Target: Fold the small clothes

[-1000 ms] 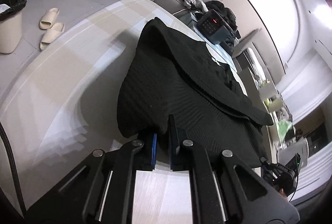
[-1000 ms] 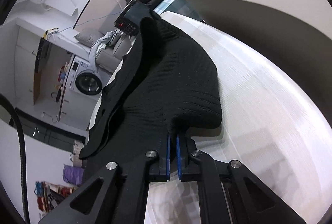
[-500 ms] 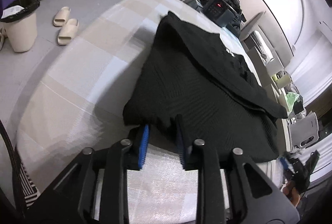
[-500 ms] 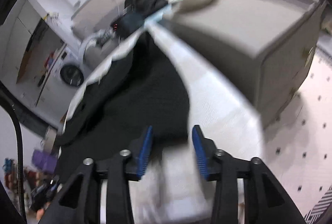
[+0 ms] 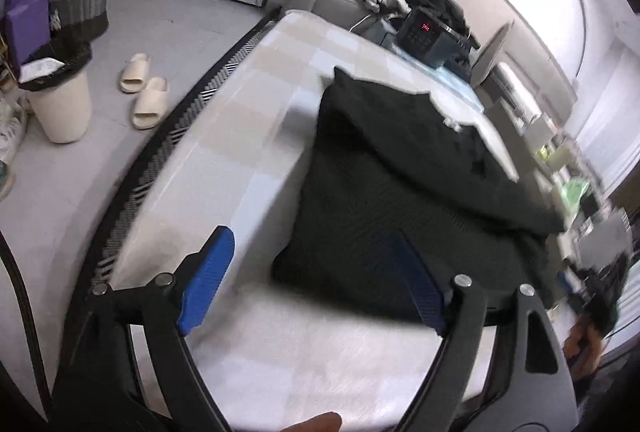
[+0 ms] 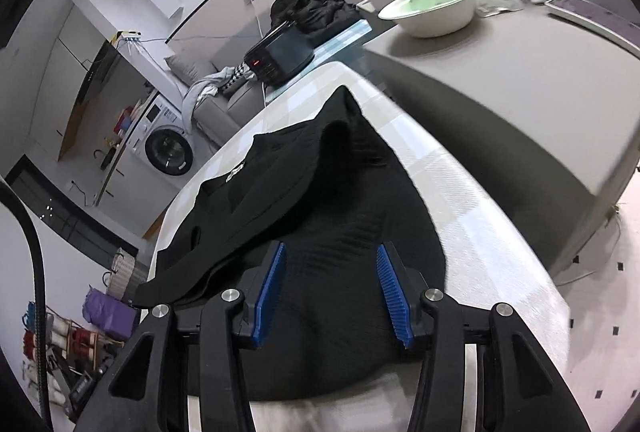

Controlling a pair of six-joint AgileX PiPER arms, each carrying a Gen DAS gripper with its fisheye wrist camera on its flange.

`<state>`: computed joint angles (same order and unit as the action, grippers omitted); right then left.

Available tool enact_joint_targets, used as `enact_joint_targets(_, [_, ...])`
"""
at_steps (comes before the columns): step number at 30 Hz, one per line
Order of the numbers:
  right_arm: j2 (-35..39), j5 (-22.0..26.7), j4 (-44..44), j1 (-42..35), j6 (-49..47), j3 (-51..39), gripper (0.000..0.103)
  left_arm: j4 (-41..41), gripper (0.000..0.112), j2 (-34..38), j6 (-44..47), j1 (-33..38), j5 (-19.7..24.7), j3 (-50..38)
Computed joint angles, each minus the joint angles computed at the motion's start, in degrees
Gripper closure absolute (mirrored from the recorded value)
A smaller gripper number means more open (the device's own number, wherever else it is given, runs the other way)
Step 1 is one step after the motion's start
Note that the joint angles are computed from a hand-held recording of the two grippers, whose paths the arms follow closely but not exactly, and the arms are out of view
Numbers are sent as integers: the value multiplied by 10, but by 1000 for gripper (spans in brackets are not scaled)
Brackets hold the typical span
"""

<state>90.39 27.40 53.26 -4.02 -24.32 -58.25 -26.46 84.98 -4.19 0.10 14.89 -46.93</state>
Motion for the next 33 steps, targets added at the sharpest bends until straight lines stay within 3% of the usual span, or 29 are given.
enact_joint_targets(3, [40,25,20,-7,-2,-44,55,-131,32,63,116,18,11,-67])
enact_joint_targets(8, [103,64,35,-18,5,-111,55,-249,32,212,190,48,72,-221])
enact_joint_targets(13, [134,74,-7,-17,59,-157,55,-160,40,297,88,42,100,-341])
enact_joint_targets(16, [158,89,2,-27,66,-184,55,-99,57,330,35,37,121,-401])
enact_joint_targets(18, [170,96,32,-35,45,-195,55,-93,65,346,27,34,125,-424])
enact_joint_targets(22, [197,112,67,-35,22,-230,55,-99,69,364,25,35,124,-450])
enact_joint_targets(24, [208,107,61,-26,29,-249,55,-94,99,376,15,37,126,-464])
enact_joint_targets(26, [216,93,48,-14,39,-264,69,-144,109,387,51,45,125,-469])
enact_joint_targets(27, [221,88,30,-8,57,-276,89,-161,109,387,62,46,116,-467])
enact_joint_targets(28, [227,83,10,-3,78,-290,98,-163,110,386,63,46,106,-465])
enact_joint_targets(33, [263,59,-7,7,125,-359,100,-156,110,407,57,46,101,-531])
